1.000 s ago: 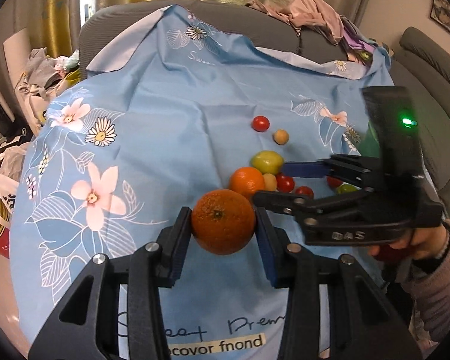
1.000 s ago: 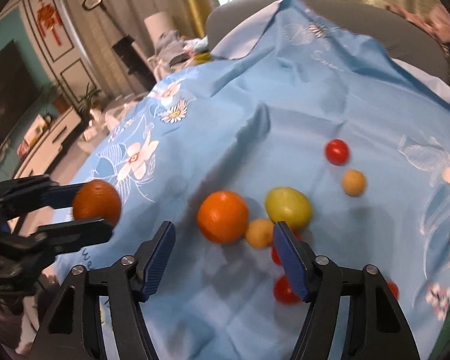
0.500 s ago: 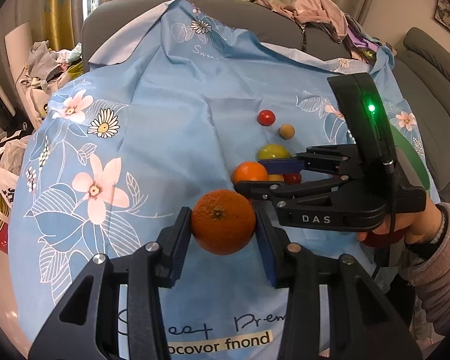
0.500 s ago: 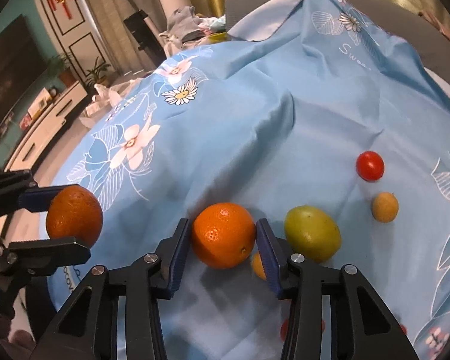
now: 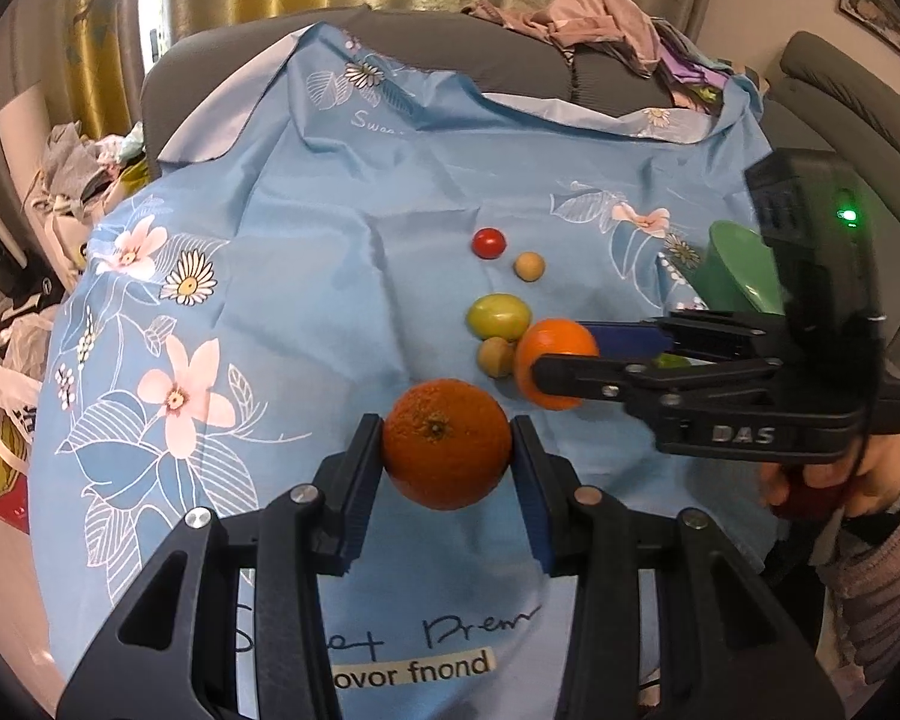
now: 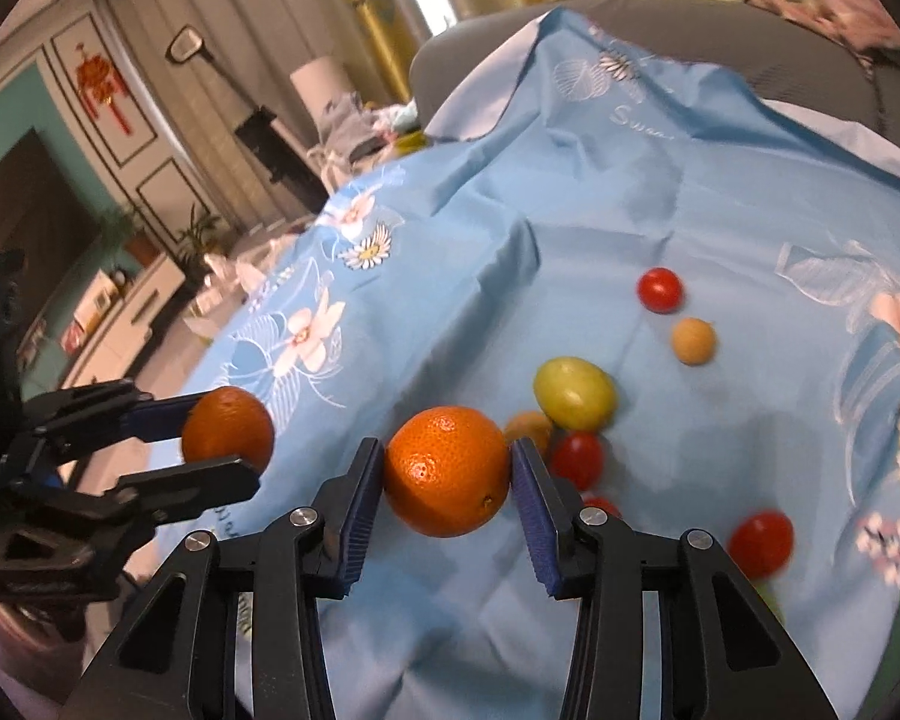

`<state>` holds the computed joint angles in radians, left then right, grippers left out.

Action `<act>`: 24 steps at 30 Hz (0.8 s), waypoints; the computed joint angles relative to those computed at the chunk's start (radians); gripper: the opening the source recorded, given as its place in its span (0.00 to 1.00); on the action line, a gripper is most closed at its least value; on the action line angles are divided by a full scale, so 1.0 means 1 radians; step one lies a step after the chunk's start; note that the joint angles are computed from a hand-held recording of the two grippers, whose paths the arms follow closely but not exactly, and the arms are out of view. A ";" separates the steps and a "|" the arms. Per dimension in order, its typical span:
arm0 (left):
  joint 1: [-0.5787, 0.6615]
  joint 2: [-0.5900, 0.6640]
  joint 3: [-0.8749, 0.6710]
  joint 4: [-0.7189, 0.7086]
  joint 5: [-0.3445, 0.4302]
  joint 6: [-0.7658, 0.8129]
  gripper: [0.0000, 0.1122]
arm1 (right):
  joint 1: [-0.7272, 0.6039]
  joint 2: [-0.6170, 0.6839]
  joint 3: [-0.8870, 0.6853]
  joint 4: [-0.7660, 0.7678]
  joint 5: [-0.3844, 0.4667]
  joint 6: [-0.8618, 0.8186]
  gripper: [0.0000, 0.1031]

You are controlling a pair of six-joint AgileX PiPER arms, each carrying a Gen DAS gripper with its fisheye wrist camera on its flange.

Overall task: Organize fruits
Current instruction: 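Carry both oranges over the green bowl with both tools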

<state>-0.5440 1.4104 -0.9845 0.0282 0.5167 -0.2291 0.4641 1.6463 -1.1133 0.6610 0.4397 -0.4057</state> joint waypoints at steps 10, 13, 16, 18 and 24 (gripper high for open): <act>-0.116 -0.004 -0.042 0.154 0.047 -0.154 0.37 | -0.054 -0.230 0.211 0.103 -0.059 -0.034 0.44; -0.145 0.006 -0.064 0.176 0.061 -0.172 0.37 | -0.071 -0.292 0.256 0.099 -0.072 -0.019 0.44; -0.176 0.021 -0.092 0.198 0.077 -0.190 0.37 | -0.095 -0.351 0.298 0.097 -0.080 -0.007 0.44; -0.195 0.032 -0.110 0.211 0.086 -0.195 0.37 | -0.112 -0.382 0.319 0.106 -0.082 -0.011 0.44; -0.246 0.074 -0.172 0.246 0.113 -0.207 0.37 | -0.172 -0.460 0.376 0.138 -0.085 -0.037 0.44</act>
